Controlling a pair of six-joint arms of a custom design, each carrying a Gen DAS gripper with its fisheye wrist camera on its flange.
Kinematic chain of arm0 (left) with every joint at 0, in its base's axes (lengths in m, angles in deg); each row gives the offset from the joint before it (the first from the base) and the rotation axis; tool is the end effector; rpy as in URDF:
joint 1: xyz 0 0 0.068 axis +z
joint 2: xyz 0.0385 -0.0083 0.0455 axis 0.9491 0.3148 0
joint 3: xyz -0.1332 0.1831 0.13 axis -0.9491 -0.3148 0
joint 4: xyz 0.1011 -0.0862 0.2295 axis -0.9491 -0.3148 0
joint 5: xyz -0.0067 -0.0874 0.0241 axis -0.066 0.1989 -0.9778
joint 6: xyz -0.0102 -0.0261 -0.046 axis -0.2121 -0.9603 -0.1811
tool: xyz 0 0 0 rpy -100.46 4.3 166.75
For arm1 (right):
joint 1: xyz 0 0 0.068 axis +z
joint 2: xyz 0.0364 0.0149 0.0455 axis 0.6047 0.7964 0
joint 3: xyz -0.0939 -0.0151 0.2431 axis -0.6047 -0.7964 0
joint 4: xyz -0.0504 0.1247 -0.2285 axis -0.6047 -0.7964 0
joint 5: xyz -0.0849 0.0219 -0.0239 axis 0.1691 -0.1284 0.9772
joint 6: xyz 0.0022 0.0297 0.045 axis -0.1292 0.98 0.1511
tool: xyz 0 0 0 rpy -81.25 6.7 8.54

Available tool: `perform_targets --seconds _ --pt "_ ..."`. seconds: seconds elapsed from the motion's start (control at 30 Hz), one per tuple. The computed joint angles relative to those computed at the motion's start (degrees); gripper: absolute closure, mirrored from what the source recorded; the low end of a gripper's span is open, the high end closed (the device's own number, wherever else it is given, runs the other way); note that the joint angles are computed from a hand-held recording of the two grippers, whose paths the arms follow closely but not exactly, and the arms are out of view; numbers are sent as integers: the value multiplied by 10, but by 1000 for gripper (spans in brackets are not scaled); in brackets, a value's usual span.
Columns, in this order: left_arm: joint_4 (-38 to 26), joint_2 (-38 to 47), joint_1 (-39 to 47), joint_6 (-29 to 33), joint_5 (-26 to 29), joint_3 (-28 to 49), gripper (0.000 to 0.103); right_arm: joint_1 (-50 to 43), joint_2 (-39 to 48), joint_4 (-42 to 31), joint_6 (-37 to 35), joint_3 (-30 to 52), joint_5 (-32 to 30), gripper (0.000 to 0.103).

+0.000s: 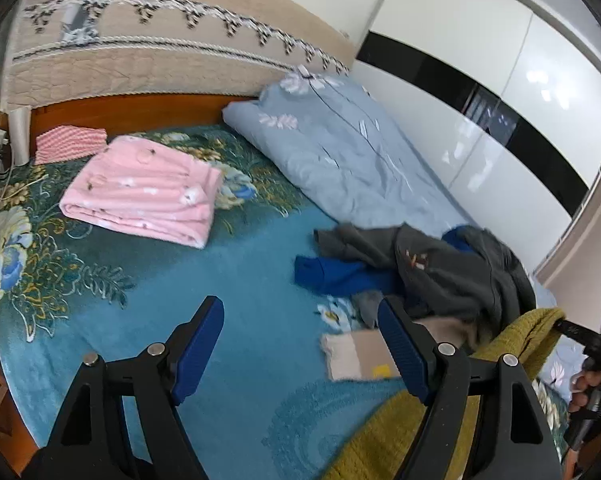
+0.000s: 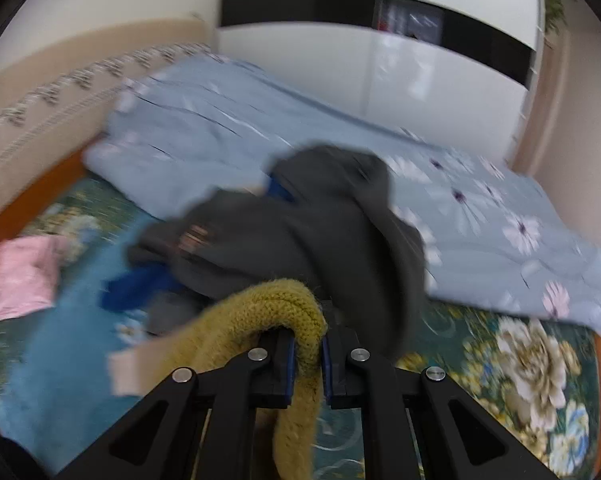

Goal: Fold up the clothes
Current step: 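Carry the sweater over the open sheet with the right tool while the left tool grasps it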

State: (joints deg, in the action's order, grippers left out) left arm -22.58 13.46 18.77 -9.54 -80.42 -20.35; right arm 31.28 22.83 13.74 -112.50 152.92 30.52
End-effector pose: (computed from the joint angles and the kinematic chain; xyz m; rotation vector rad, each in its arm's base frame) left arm 0.0811 -0.0617 0.3276 -0.8686 2.0318 -0.0587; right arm 0.3739 -0.0301 0.3406 -0.4924 2.3318 0.0478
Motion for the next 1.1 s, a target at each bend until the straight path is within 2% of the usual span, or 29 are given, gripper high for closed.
perform_targets --seconds 0.1,0.2,0.37,0.5,0.73,0.87,1.07,1.1 --pt "59 14 27 59 37 -13 23 -46 54 23 0 22 23 92" --pt "117 30 49 109 77 -29 23 -84 117 23 14 79 55 92" --pt "233 68 69 148 172 -77 23 -168 250 -53 44 221 72 92" --pt "307 87 79 153 253 -108 23 -211 323 -103 65 281 72 92" --pt "423 92 63 136 373 -149 23 -234 333 -102 66 256 54 92" --pt "479 129 64 144 434 -150 24 -232 330 -101 68 255 45 92" --pt "524 193 64 143 495 -141 24 -232 319 -92 65 242 33 92" --pt "531 197 67 138 501 -144 27 -232 316 -89 65 237 34 92"
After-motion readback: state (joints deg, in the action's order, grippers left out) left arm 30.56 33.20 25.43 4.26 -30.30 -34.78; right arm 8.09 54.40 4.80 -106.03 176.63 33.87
